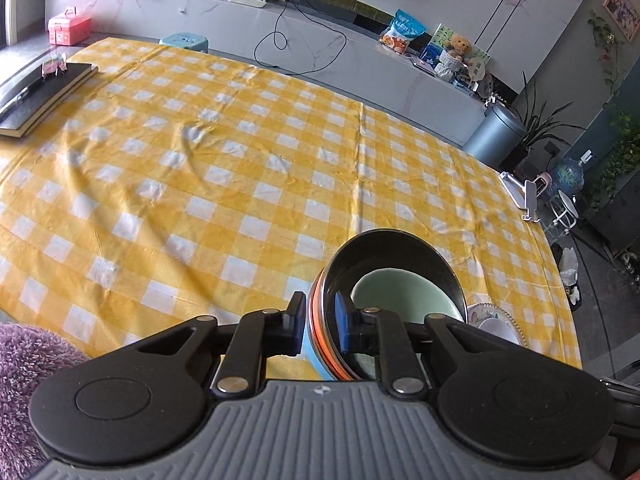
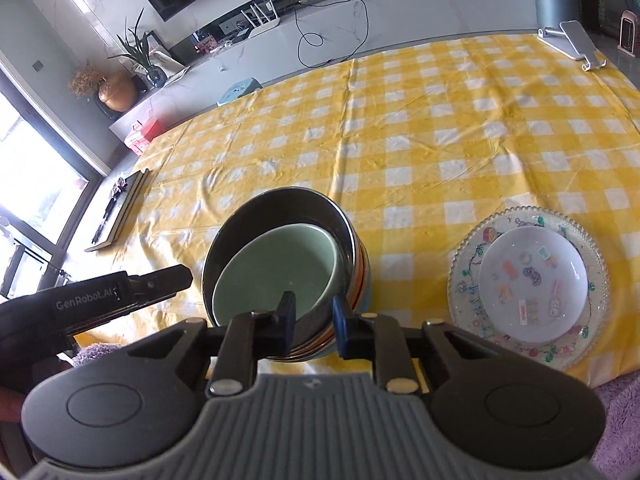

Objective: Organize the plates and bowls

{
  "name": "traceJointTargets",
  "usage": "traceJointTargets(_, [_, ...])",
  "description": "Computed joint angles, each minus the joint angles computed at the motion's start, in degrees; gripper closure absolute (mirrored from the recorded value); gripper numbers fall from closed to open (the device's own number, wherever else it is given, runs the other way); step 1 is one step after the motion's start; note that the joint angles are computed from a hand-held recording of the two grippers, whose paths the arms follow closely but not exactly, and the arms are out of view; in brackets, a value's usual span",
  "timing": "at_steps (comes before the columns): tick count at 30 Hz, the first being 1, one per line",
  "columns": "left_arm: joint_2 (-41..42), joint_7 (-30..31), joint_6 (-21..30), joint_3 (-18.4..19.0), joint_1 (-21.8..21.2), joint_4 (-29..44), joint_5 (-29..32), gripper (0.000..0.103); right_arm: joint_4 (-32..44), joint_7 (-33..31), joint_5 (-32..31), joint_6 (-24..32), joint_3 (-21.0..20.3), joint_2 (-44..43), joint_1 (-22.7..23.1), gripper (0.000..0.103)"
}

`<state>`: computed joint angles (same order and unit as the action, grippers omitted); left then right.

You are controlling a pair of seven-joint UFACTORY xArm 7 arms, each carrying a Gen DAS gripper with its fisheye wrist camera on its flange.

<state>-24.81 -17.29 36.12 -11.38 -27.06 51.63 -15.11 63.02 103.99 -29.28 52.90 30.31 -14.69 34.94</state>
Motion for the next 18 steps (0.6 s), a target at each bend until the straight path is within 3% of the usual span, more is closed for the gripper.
traceJointTargets(8, [0.4, 5.5, -1.1, 3.5, -2.8, -2.0, -8.6, 0.099, 5.1, -1.7, -4.2, 7.5, 0.5, 5.2, 1.8, 0.097])
traceJointTargets(13, [0.3, 7.5, -1.1, 4.3, -3.0, -2.4, -11.9, 0.100, 9.5, -3.4, -8.4, 14.2, -1.2, 10.1, 4.9, 0.099])
traceJointTargets(18, [0.0, 7.6, -1.1, 3.9, -2.3, -2.4, -12.6, 0.095, 10.1, -3.9, -9.9, 15.1, -3.9, 11.3, 7.6, 0.100])
